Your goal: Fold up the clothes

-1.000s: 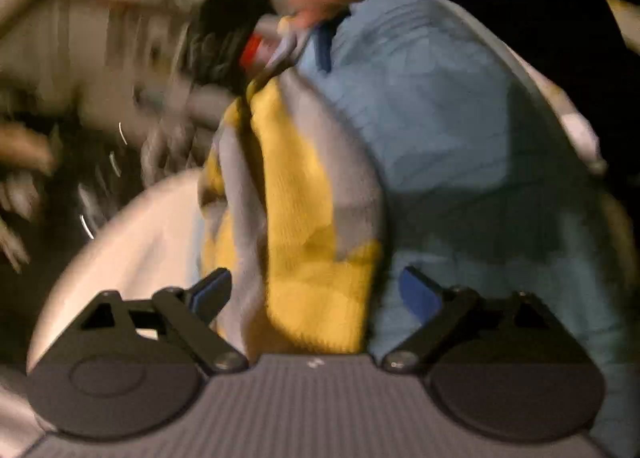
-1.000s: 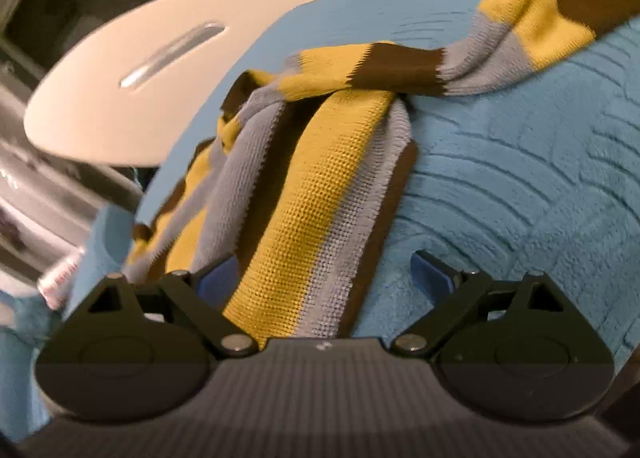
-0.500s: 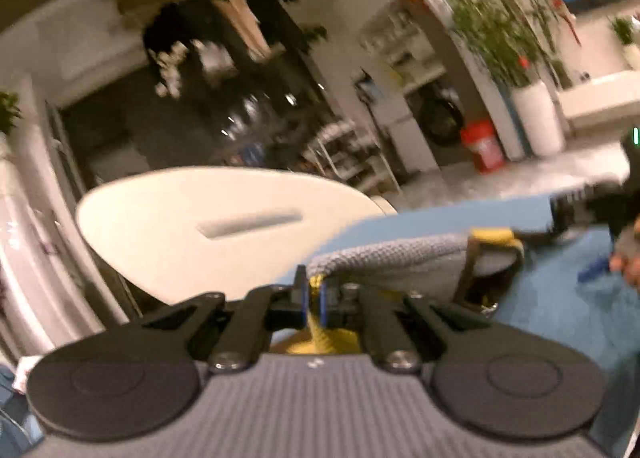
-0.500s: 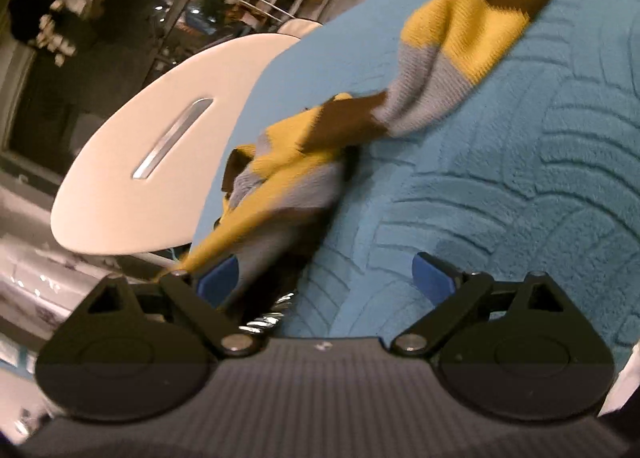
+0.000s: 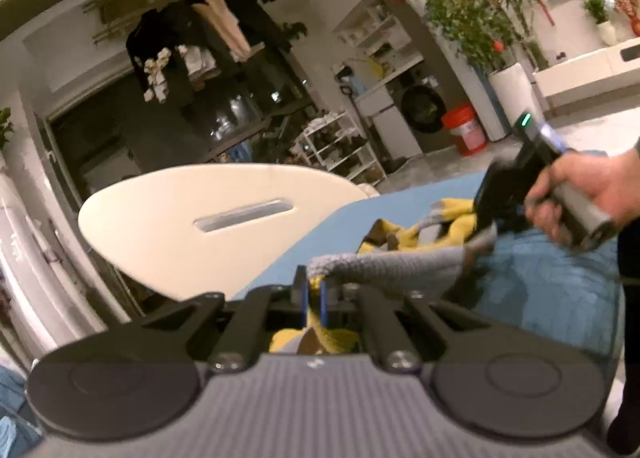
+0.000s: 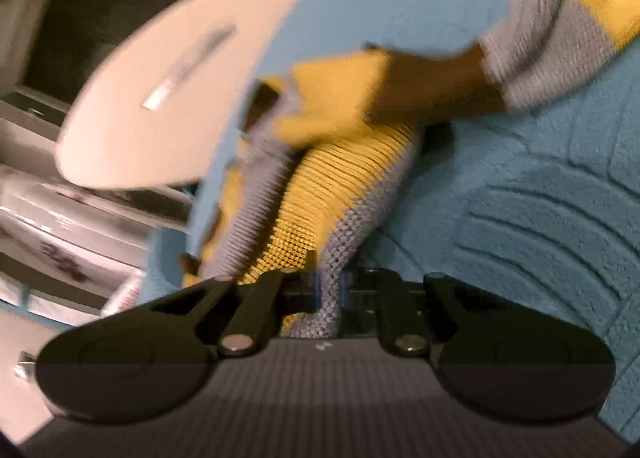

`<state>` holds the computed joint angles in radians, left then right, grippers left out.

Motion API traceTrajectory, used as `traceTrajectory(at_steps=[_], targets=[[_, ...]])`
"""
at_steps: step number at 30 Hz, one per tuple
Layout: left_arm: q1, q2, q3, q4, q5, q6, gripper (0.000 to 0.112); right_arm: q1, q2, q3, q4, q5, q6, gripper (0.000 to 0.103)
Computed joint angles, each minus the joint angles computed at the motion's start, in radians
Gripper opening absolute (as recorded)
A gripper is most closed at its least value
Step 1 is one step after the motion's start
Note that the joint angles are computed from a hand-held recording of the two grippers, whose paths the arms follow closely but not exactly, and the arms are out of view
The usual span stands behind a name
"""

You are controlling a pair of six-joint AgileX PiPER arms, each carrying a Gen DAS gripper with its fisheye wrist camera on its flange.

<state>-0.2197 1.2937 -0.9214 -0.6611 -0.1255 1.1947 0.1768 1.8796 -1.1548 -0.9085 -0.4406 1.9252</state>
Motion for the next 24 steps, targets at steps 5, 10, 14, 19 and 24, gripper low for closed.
traceTrajectory(at_steps=[5,10,14,19,24], targets=[[0.012,-0.127,0.092,0.233,-0.167,-0.340,0.006,-0.004,-0.255,0.269,0.416,-0.319,-0.500,0.012],[0.013,-0.201,0.064,0.263,-0.257,-0.429,0.007,0.037,-0.432,0.327,0.473,-0.432,-0.632,0.012],[0.039,-0.208,-0.016,0.294,-0.224,-0.469,0.008,0.060,-0.520,0.238,0.498,-0.328,-0.742,0.013],[0.100,-0.207,-0.161,0.386,-0.135,-0.625,0.008,0.022,-0.613,0.155,0.442,-0.250,-0.699,0.013],[0.195,-0.160,-0.434,0.791,0.032,-1.109,0.008,0.069,-0.645,-0.096,0.321,-0.082,-0.800,0.013]])
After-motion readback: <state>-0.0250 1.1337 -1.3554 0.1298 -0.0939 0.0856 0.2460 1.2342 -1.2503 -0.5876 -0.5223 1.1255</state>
